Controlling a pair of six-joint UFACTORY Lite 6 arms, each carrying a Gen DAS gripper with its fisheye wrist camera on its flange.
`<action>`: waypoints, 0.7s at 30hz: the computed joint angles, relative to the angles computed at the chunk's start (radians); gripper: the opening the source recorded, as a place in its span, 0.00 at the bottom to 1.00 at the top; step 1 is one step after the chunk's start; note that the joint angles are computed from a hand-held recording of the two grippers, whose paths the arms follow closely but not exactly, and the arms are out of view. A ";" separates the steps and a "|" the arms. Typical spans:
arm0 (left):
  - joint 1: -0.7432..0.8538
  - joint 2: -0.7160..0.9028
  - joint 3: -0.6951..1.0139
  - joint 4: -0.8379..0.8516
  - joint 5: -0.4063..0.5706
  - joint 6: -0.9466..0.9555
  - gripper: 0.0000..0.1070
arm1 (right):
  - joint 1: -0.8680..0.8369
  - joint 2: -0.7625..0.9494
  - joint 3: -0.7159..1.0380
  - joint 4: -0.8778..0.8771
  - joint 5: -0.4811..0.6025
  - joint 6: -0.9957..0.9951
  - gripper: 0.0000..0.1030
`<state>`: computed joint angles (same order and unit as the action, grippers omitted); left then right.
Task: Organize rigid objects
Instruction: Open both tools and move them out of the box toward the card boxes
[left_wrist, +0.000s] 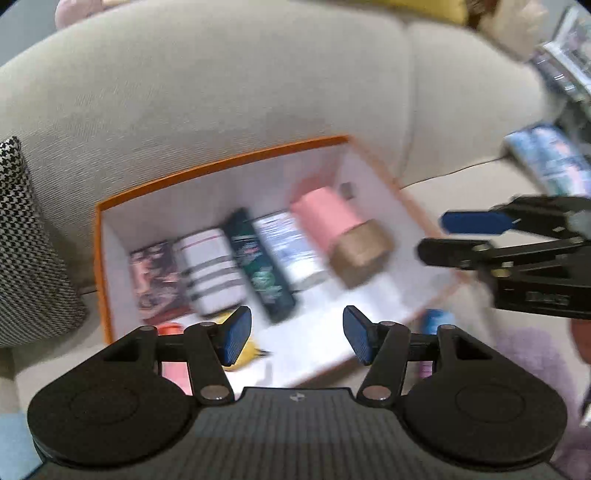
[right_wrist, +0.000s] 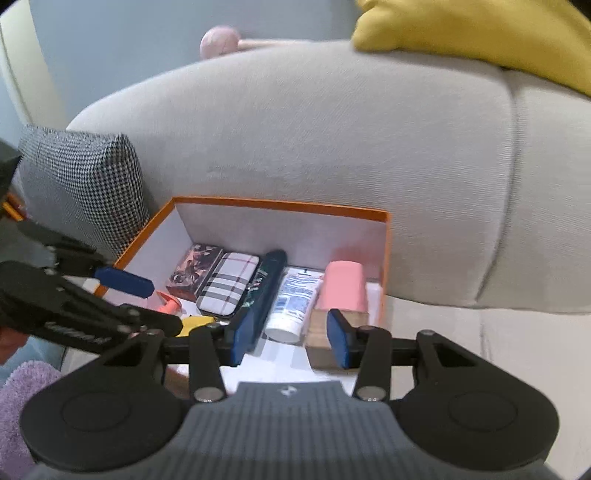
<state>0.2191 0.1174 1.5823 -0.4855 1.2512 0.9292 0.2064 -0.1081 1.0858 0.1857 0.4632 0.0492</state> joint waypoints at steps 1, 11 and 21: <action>0.014 -0.035 -0.024 -0.026 0.027 0.021 0.63 | 0.007 -0.060 -0.047 -0.051 0.007 0.064 0.45; 0.005 -0.410 -0.474 -0.098 0.118 0.074 0.60 | 0.108 -0.581 -0.519 -0.337 0.197 0.482 0.44; -0.339 -0.726 -0.835 0.019 -0.101 -0.063 0.63 | 0.015 -0.942 -0.794 -0.319 0.342 0.565 0.31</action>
